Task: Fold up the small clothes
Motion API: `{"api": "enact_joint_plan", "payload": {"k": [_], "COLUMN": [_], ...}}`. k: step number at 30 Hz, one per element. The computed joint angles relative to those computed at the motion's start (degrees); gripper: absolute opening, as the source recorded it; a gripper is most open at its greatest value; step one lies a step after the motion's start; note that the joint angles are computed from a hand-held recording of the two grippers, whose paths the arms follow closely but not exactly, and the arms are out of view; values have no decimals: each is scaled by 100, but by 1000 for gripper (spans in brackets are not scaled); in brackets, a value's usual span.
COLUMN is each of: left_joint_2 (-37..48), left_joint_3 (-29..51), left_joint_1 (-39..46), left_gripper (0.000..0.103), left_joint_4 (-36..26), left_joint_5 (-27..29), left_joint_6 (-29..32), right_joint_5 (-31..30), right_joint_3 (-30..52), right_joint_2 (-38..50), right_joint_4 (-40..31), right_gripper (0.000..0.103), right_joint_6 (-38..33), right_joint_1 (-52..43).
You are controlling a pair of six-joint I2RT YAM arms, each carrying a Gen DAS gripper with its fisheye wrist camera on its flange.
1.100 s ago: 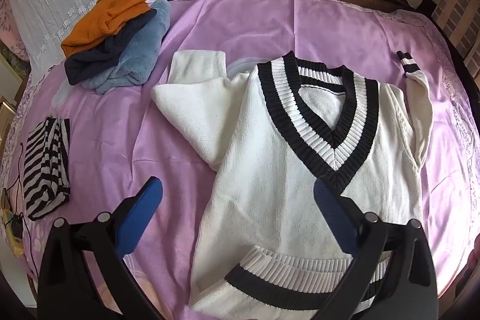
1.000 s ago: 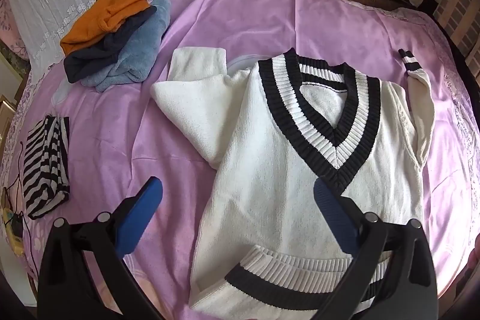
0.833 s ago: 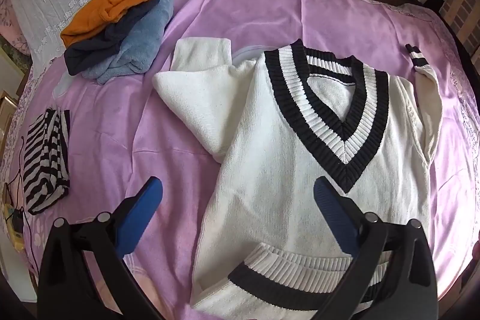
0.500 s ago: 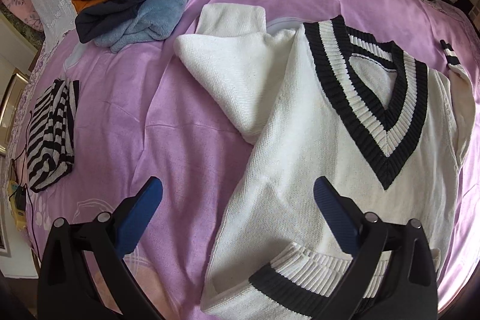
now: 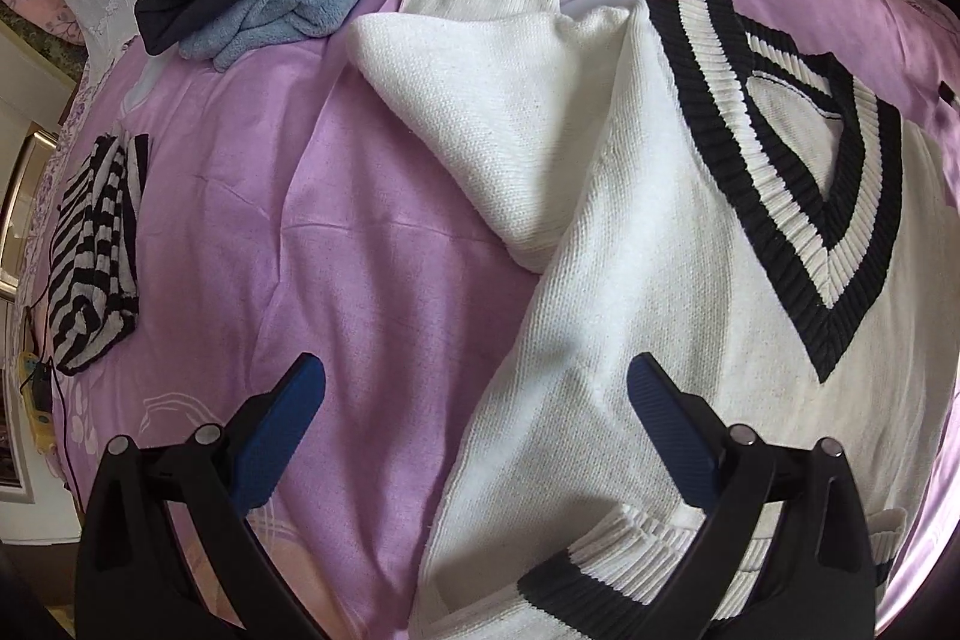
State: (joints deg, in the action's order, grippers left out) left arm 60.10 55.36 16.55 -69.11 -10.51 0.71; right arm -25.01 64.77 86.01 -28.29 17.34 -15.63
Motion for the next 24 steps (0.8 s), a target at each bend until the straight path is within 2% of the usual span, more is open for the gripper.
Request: {"api": "enact_joint_plan", "payload": {"k": [2, 4, 6, 7, 8, 9, 10, 12, 14, 15, 16, 18, 20, 21, 22, 24], "left_joint_2": [-40, -106, -132, -149, -158, -140, -137, -150, -158, -157, -134, -94, -85, -66, -36, -24], "left_joint_3": [-32, -87, -146, -194, -244, -276, -318, -351, -333, -314, -275, -228, -212, -212, -217, -245], "left_joint_1": [-65, -248, -363, -383, -426, -432, -457, -436, -352, -244, -105, 135, 351, 496, 602, 690], "left_gripper": [99, 99, 98, 99, 99, 99, 99, 98, 98, 98, 99, 98, 99, 99, 99, 99], "left_joint_4": [20, -13, -46, -50, -60, -63, -51, -16, 4, 27, 45, 78, 105, 144, 188, 203], "left_joint_5": [28, -4, -12, -6, -22, -49, -96, -167, -196, -193, -173, -111, -84, -57, -45, -71], "left_joint_6": [-12, -104, -167, -175, -200, -175, -161, -75, 11, 79, 154, 241, 320, 415, 481, 515], "right_joint_5": [-440, -706, -510, -254, -204, -455, -360, -117, 269, 291, 490, 770, 606, 576, 695, 1519], "right_joint_3": [-352, -654, -1105, -1304, -1523, -1778, -1874, -1984, -1904, -1779, -1597, -1360, -1426, -1470, -1461, -1121], "right_joint_2": [-611, -860, -863, -748, -742, -989, -1270, -1889, -2173, -1968, -1695, -1226, -1340, -1485, -1558, -1186], "right_joint_4": [-208, -791, -1373, -1483, -1515, -1411, -1354, -1025, -784, -634, -724, -848, -645, -552, -503, -602], "right_gripper": [15, 15, 18, 29, 28, 29, 36, 41, 42, 46, 57, 58, 59, 63, 72, 77], "right_joint_6": [-278, -921, -1814, -2075, -2243, -2294, -2143, -1756, -1392, -1405, -1386, -1407, -1211, -1070, -995, -964], "right_joint_1": [-1010, -1979, -2542, -2561, -2700, -2969, -3047, -3039, -2836, -2957, -2838, -2723, -2730, -2629, -2453, -1687]}}
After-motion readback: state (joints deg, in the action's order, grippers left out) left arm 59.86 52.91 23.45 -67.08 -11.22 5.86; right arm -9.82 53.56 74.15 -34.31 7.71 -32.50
